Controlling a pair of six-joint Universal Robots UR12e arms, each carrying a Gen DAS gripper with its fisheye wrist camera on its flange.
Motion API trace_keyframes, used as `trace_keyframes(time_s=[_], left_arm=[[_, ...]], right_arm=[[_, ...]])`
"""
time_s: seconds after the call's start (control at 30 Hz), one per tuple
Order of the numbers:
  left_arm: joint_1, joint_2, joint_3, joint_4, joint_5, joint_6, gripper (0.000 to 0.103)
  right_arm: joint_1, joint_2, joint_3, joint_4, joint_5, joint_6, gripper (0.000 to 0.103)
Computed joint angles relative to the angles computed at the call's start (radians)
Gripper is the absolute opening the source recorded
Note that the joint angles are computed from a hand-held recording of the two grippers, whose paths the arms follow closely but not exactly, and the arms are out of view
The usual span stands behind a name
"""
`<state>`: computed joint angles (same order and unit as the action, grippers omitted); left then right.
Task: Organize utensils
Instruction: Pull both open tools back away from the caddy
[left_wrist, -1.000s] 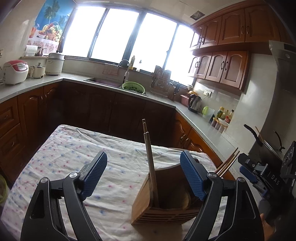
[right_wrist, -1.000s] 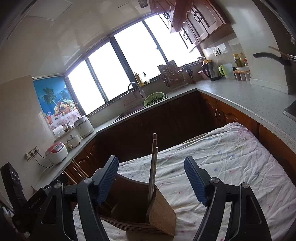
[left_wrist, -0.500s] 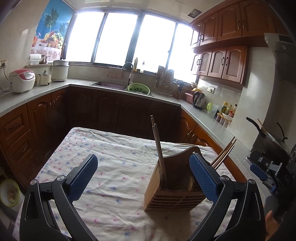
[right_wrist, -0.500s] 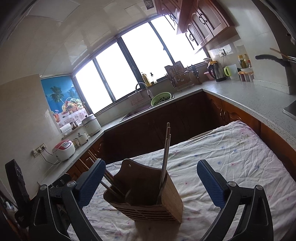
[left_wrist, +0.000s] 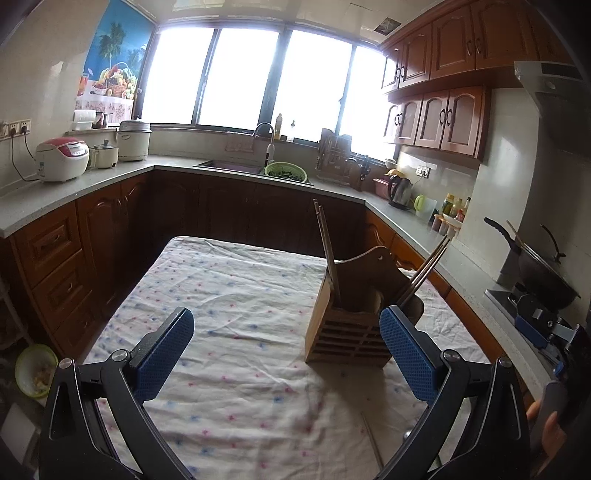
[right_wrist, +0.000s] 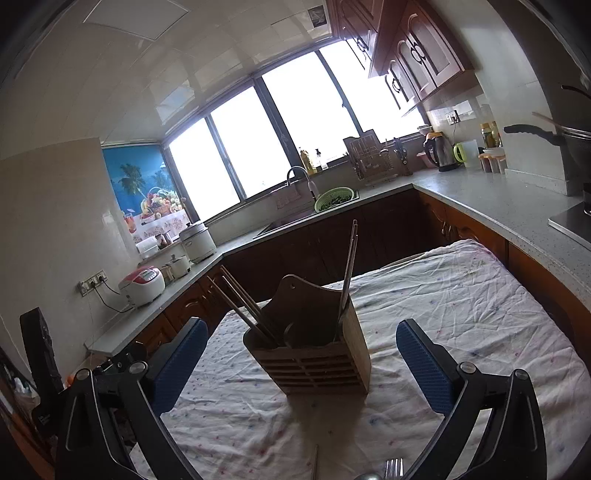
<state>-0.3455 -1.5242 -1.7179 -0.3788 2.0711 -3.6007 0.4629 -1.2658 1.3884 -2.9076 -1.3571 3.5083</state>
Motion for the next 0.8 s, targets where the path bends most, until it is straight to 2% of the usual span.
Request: trace_keyframes(time_s=[0.17, 0.33, 0.53, 0.67, 0.8], left_arm=[[-0.040, 0.037, -0.052, 0.003, 0.069, -0.015, 0.103], [-0.069, 0.065, -0.087, -0.022, 0.093, -0.031, 0.103], [-0.117, 0.078, -0.113, -0.035, 0.155, -0.050, 0.103], [-0.143, 0.085, -0.126, -0.052, 0.189, -0.064, 0.103], [-0.176, 0.086, -0.142, -0.040, 0.253, -0.075, 0.103]], right_arm=[[0.017, -0.048, 0.077, -0.033, -0.010, -0.024, 0.103], [0.036, -0.090, 0.146, -0.064, -0.045, -0.072, 0.103], [0.046, -0.130, 0.208, -0.079, -0.067, -0.114, 0.103], [0.057, -0.155, 0.245, -0.074, -0.102, -0.149, 0.103], [0.070, -0.175, 0.280, -0.086, -0.148, -0.175, 0.103]])
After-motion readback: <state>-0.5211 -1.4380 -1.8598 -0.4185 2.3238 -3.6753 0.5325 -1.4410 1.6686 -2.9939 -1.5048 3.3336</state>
